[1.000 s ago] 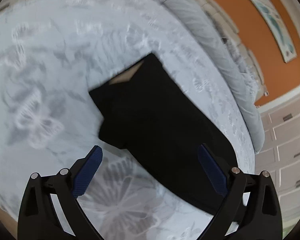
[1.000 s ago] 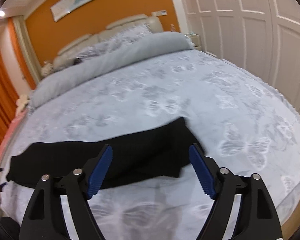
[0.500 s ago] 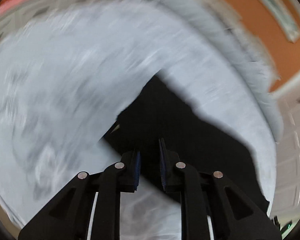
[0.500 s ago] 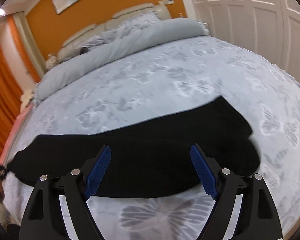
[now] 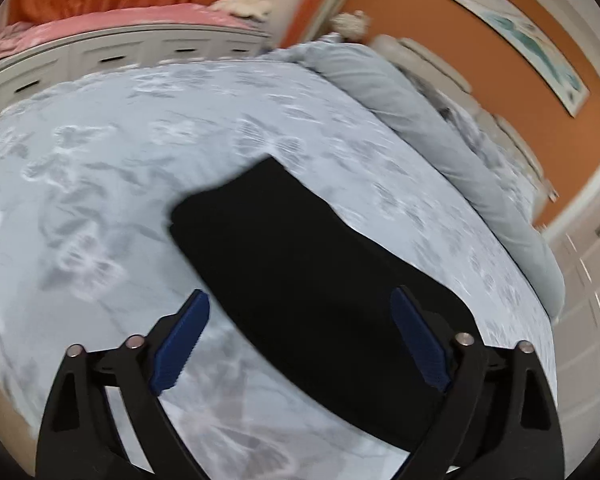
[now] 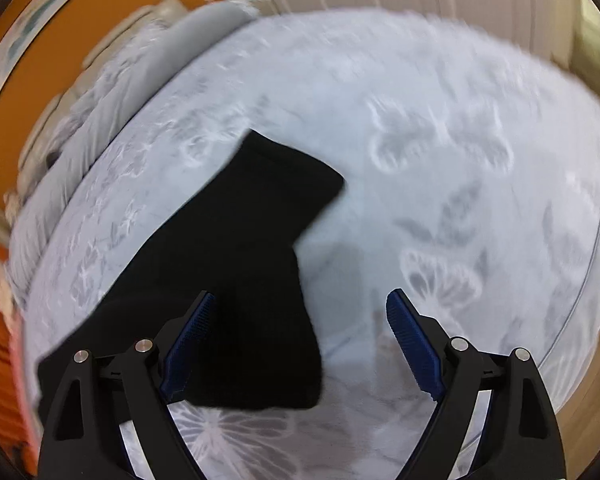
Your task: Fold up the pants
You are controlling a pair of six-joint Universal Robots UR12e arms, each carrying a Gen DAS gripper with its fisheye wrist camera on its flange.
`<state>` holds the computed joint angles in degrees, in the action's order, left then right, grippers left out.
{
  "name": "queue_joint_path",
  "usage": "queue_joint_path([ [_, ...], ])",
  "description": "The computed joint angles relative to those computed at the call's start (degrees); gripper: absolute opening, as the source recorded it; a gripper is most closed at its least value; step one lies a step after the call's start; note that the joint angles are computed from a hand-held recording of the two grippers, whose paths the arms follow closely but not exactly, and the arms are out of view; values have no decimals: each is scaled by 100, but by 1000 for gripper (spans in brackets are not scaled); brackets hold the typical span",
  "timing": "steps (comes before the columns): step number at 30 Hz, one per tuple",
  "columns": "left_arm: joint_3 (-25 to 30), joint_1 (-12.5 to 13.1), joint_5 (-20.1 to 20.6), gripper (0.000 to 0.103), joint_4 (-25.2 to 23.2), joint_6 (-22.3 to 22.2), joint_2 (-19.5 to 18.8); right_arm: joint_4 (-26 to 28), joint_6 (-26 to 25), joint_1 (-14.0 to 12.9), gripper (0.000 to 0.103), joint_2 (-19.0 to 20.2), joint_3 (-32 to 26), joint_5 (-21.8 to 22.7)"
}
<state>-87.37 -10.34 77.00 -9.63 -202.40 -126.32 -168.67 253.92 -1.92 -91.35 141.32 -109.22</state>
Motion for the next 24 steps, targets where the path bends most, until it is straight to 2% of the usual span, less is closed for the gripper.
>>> queue_joint_path([
  [2, -38, -74, 8, 90, -100, 194, -9, -451, 390, -15, 85, -80, 204, 210],
  [4, -9, -138, -72, 90, -252, 459, -31, -514, 703, 81, 85, -164, 253, 129],
  [8, -45, -148, -190, 90, -136, 646, -34, -835, 1127, 527, 85, -162, 267, -191],
  [10, 0, -128, -230, 90, -211, 621, -59, -1265, 1102, 644, 85, 4, 270, 37],
  [11, 22, -118, -268, 90, -241, 566, -78, -1743, 1040, 686, 85, 206, 274, 297],
  [13, 56, -64, -416, 90, -348, 455, -99, -2132, 1025, 649, 85, 431, 245, 574],
  [14, 70, -43, -503, 90, -380, 393, -112, -2178, 895, 510, 85, 517, 203, 852],
  [16, 99, -5, -598, 90, -457, 298, -134, -1803, 699, 229, 85, 567, 75, 1097],
  [17, 106, 21, -686, 90, -490, 246, -143, -1641, 684, 123, 85, 615, 0, 982],
  [18, 103, 35, -730, 90, -499, 207, -141, -1719, 525, 4, 67, 664, -43, 954],
  [19, 97, 48, -752, 90, -498, 171, -138, -2002, 127, -175, 40, 734, -102, 1055],
  [20, 81, 63, -738, 90, -465, 134, -131, -2075, -163, -242, 11, 717, -157, 1085],
  [21, 61, 70, -700, 90, -419, 113, -123, -2389, -459, -226, 9, 704, -231, 918],
  [22, 39, 77, -658, 90, -365, 93, -112, -2942, -796, -156, 8, 716, -284, 707],
  [24, 9, 82, -537, 90, -254, 123, -99, -3787, -1589, 90, 5, 726, -442, 62],
])
